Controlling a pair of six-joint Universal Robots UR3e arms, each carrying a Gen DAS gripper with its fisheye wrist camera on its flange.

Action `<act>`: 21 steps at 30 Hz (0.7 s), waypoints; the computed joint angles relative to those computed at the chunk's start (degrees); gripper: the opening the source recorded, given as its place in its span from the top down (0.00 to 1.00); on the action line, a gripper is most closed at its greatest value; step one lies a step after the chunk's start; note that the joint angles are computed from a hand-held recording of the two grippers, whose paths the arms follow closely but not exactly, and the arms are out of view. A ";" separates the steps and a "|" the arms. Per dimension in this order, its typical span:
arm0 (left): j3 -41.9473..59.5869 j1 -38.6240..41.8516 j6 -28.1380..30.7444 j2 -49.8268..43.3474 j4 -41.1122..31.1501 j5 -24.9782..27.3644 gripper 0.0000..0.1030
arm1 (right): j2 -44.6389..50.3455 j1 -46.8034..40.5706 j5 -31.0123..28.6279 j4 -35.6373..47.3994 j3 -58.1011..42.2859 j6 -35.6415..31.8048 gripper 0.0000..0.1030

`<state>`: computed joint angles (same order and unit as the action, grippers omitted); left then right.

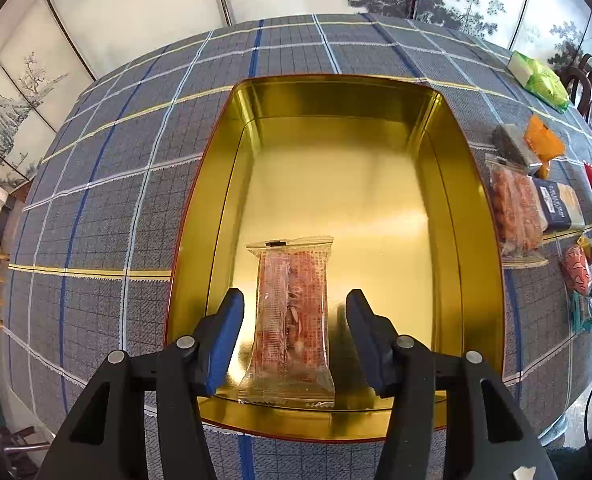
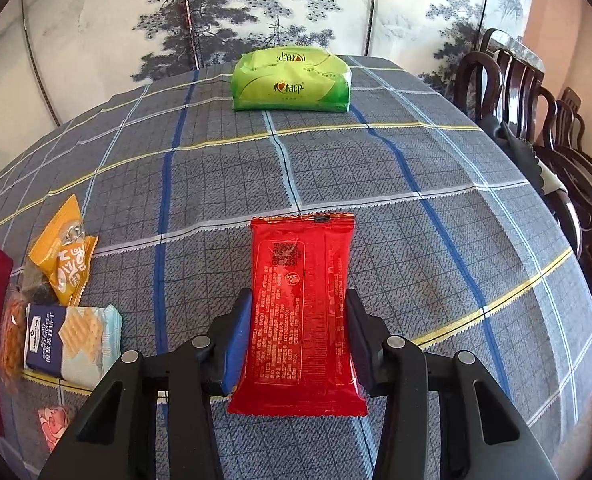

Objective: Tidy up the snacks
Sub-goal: 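Lower the cracker bag into the gold tin and open the left gripper, then carry the red bar over the tin and release it with the right gripper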

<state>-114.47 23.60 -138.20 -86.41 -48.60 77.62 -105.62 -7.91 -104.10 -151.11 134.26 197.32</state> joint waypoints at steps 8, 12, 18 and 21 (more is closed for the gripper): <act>-0.35 4.45 -0.43 5.79 -4.28 -7.91 0.34 | 4.69 14.63 -2.14 6.81 -13.55 7.99 0.56; 0.06 7.60 -1.51 7.67 -5.35 -9.75 0.33 | 13.63 24.47 -2.11 7.97 -24.59 12.58 0.56; 1.49 14.79 0.25 10.04 -10.45 -13.14 0.31 | 30.61 36.43 -0.99 11.49 -45.54 16.98 0.56; 1.81 17.48 1.10 10.47 -11.60 -13.21 0.31 | 39.56 40.38 0.39 14.55 -57.38 17.01 0.56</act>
<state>-112.66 41.08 -137.10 -75.93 -60.20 64.41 -66.06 32.47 -103.71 -136.56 76.88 214.33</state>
